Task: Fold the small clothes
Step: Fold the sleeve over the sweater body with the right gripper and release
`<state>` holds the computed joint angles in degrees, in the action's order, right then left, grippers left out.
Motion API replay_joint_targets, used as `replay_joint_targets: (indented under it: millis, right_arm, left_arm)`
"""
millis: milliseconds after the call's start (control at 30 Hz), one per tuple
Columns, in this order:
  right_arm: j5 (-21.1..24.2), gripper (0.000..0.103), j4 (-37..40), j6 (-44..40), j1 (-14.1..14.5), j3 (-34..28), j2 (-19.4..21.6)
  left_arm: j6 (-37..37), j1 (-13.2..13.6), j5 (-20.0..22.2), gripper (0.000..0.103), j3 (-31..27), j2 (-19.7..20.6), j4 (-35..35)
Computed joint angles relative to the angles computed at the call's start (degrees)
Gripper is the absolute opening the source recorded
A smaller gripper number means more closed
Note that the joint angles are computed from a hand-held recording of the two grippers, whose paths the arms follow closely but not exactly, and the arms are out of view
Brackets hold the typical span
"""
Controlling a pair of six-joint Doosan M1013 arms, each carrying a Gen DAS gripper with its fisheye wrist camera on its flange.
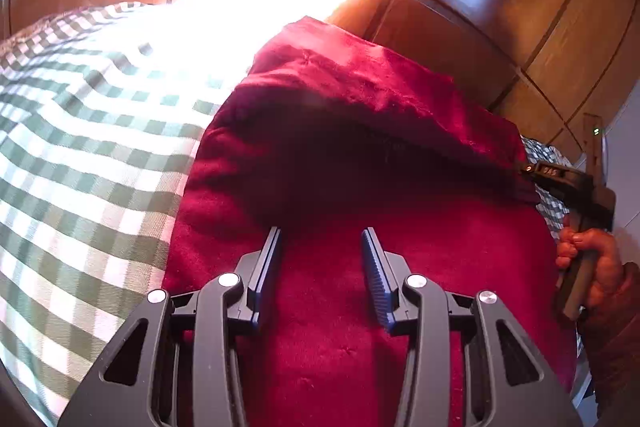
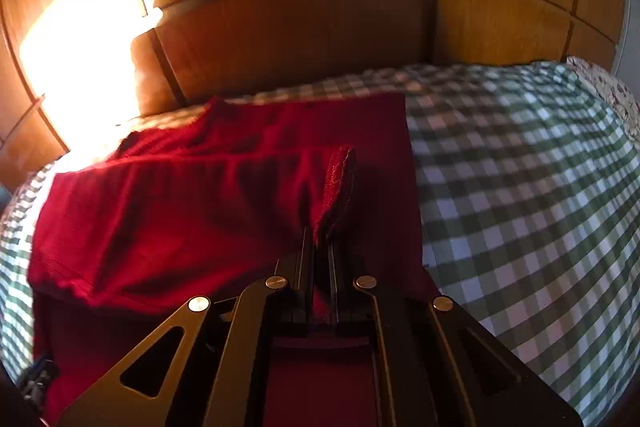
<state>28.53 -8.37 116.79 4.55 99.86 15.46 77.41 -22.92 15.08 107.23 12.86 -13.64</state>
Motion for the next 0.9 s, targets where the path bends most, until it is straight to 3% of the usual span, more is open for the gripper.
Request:
replay_joint_targets:
  millis: [100,167,233,267,300,367,400,433,500,633,767,833,867,900]
  right_arm:
    - [-0.6,0.005,1.1,-0.7,-0.2,0.1,0.1]
    - [-0.1,0.005,0.2,-0.8,-0.1,-0.1,0.1]
    - [0.6,0.005,-1.5,-0.7,0.0,-0.4,-0.2]
    - [0.6,0.006,-1.7,-1.1,0.1,-0.3,-0.6]
    - [0.5,0.013,-2.5,-0.8,0.1,-0.2,-0.9]
    - [-1.4,0.04,-6.3,2.4,0.4,0.8,-2.3]
    - [-2.7,0.059,-7.8,4.1,0.5,1.4,-3.0]
    - [-4.1,0.063,-8.8,4.9,0.7,1.8,-3.6]
    - [-5.0,0.063,-6.5,1.7,0.8,1.8,-4.0]
    - [-5.1,0.063,-1.7,-5.0,1.6,0.8,-3.2]
    - [-4.3,0.063,-2.1,-6.1,2.5,-0.4,-1.7]
    - [-3.9,0.063,-2.4,-5.8,2.8,-0.7,-1.2]
    - [-3.6,0.063,-2.7,-5.4,2.9,-0.8,-0.9]
    - [-3.4,0.063,-2.8,-5.3,3.0,-0.9,-0.8]
  left_arm:
    - [-0.6,0.8,0.1,0.043,-1.0,-0.5,0.1]
    - [3.4,2.4,-0.3,0.048,-2.0,-0.3,-6.2]
    - [1.0,3.6,0.0,0.067,-3.6,0.3,-4.8]
    - [0.7,4.3,0.6,0.067,-4.8,0.9,-4.6]
    - [0.7,4.9,1.1,0.067,-5.8,1.5,-4.6]
    - [0.4,6.0,2.5,0.067,-8.2,3.2,-4.1]
    - [-1.1,6.5,3.6,0.067,-9.7,4.2,-3.2]
    - [0.1,7.1,4.5,0.067,-11.1,5.3,-5.2]
    - [3.1,8.3,5.9,0.067,-13.2,7.1,-10.1]
    - [2.7,9.3,8.6,0.061,-17.2,10.3,-12.7]
    - [7.0,9.8,11.1,0.06,-20.4,12.8,-18.7]
    - [5.3,9.7,12.1,0.06,-22.0,14.1,-17.3]
    - [5.1,9.7,12.5,0.056,-22.8,14.6,-17.5]
    - [5.4,9.8,13.3,0.044,-23.8,15.4,-18.2]
